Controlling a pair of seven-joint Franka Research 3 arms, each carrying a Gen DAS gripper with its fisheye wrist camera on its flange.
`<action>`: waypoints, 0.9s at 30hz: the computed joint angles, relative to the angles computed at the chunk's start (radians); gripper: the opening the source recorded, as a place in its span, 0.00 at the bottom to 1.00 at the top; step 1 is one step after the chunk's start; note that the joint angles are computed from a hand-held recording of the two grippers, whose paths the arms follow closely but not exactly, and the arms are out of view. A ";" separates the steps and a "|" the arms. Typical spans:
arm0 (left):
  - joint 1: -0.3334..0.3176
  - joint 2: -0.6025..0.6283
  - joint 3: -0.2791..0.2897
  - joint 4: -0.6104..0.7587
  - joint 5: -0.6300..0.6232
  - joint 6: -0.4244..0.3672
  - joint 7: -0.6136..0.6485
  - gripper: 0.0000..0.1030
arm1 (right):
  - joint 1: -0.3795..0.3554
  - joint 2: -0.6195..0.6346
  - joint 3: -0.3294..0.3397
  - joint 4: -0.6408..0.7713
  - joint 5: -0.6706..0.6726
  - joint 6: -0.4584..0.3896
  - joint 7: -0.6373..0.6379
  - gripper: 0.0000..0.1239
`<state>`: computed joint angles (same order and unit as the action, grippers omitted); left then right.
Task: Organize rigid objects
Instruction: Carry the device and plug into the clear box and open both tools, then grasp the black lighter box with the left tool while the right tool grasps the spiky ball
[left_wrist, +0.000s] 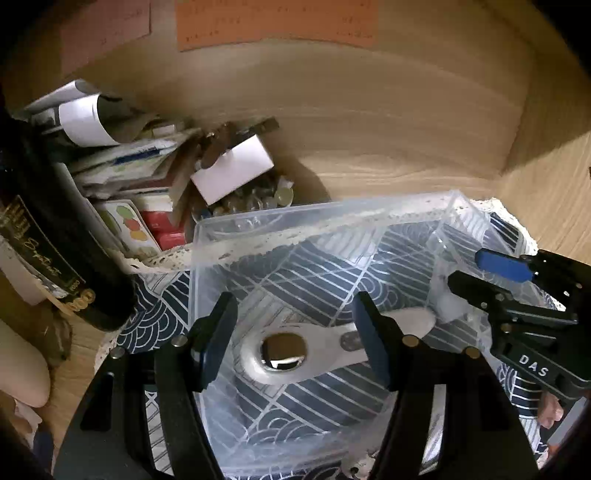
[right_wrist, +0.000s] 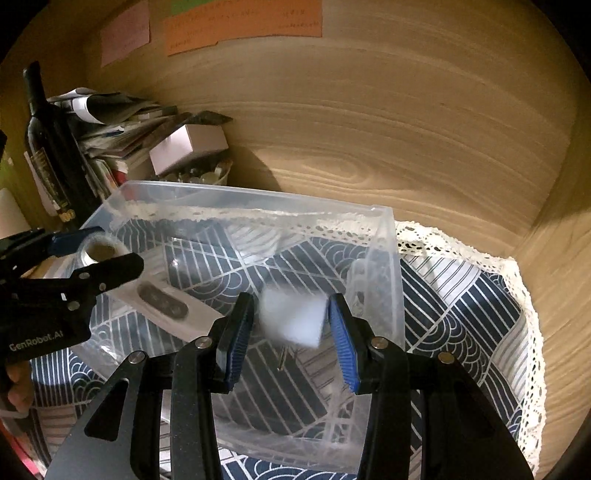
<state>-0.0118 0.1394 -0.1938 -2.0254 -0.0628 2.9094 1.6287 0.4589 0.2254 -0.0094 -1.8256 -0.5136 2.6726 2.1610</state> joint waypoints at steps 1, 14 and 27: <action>0.008 -0.006 -0.011 -0.003 -0.028 -0.003 0.023 0.62 | 0.001 -0.004 0.000 -0.002 -0.001 0.002 0.000 0.31; -0.057 -0.222 0.062 -0.198 -0.170 0.122 0.116 0.89 | -0.021 -0.179 0.045 -0.132 -0.209 0.086 0.188 0.47; -0.263 -0.395 0.244 -0.442 -0.266 0.103 0.234 0.91 | -0.120 -0.338 0.179 -0.359 -0.292 0.136 0.309 0.49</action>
<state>-0.2753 -0.2556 0.0502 -2.4674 -0.3288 3.0123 1.8624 0.3394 -0.1129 0.1698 -2.1851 -0.8054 2.8081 2.4705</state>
